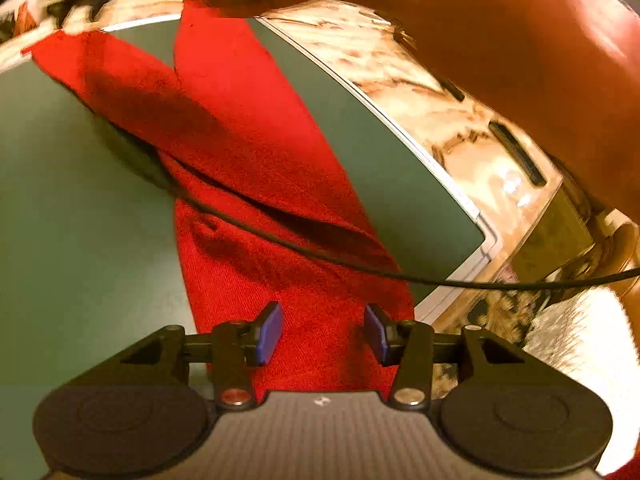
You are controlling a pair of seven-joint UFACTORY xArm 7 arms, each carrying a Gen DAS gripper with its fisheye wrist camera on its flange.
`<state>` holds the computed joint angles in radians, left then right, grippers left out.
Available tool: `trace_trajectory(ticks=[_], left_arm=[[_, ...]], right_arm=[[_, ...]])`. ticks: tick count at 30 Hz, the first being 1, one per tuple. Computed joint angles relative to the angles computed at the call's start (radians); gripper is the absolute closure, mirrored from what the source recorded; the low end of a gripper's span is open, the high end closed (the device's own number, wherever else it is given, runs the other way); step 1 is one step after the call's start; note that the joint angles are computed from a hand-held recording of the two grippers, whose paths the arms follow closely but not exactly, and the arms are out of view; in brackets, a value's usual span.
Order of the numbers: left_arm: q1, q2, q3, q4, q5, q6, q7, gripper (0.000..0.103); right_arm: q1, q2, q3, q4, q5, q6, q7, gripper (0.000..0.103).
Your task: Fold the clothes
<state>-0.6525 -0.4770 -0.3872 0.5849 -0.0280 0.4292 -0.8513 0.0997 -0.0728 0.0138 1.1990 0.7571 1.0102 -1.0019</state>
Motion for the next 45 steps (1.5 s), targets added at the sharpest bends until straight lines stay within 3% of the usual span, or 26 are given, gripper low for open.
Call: trace_trajectory(ticks=[3,6,12,15,17,18,21,23,26,30,38,45], left_arm=[[-0.023,-0.014,0.035,-0.039,-0.049,-0.062,0.006,0.052],[-0.026,-0.015,0.04,-0.05,-0.064,-0.085,0.005,0.052],[-0.028,-0.014,0.046,-0.056,-0.073,-0.098,0.012,0.052],[-0.029,-0.014,0.049,-0.058,-0.076,-0.101,0.017,0.052],[-0.032,-0.02,0.053,-0.063,-0.081,-0.101,0.021,0.052],[-0.034,-0.027,0.056,-0.067,-0.085,-0.099,0.023,0.052],[-0.037,-0.037,0.059,-0.074,-0.092,-0.099,0.027,0.052],[-0.035,-0.039,0.057,-0.073,-0.091,-0.094,0.029,0.052],[-0.033,-0.037,0.056,-0.068,-0.089,-0.086,0.033,0.052],[-0.024,-0.031,0.046,-0.057,-0.081,-0.073,0.029,0.052],[-0.003,-0.01,0.025,-0.027,-0.054,-0.042,0.01,0.052],[0.011,0.008,0.01,0.004,-0.024,-0.007,-0.005,0.052]], right_arm=[[0.068,0.17,0.08,0.136,-0.101,-0.117,0.108,0.065],[0.145,0.284,0.123,0.195,-0.313,-0.236,0.253,0.065],[0.195,0.379,0.139,0.252,-0.532,-0.287,0.421,0.065],[0.201,0.412,0.136,0.303,-0.589,-0.256,0.48,0.079],[0.219,0.431,0.123,0.336,-0.65,-0.241,0.538,0.099],[0.225,0.437,0.119,0.346,-0.675,-0.241,0.561,0.099],[0.194,0.426,0.125,0.342,-0.657,-0.267,0.577,0.099],[0.144,0.41,0.137,0.34,-0.584,-0.274,0.561,0.099],[0.033,0.411,0.146,0.391,-0.414,-0.212,0.504,0.099],[-0.088,0.458,0.11,0.498,-0.293,-0.126,0.5,0.099],[-0.222,0.598,0.062,0.618,-0.301,-0.086,0.563,0.099],[-0.27,0.6,0.093,0.573,-0.259,-0.143,0.567,0.099]])
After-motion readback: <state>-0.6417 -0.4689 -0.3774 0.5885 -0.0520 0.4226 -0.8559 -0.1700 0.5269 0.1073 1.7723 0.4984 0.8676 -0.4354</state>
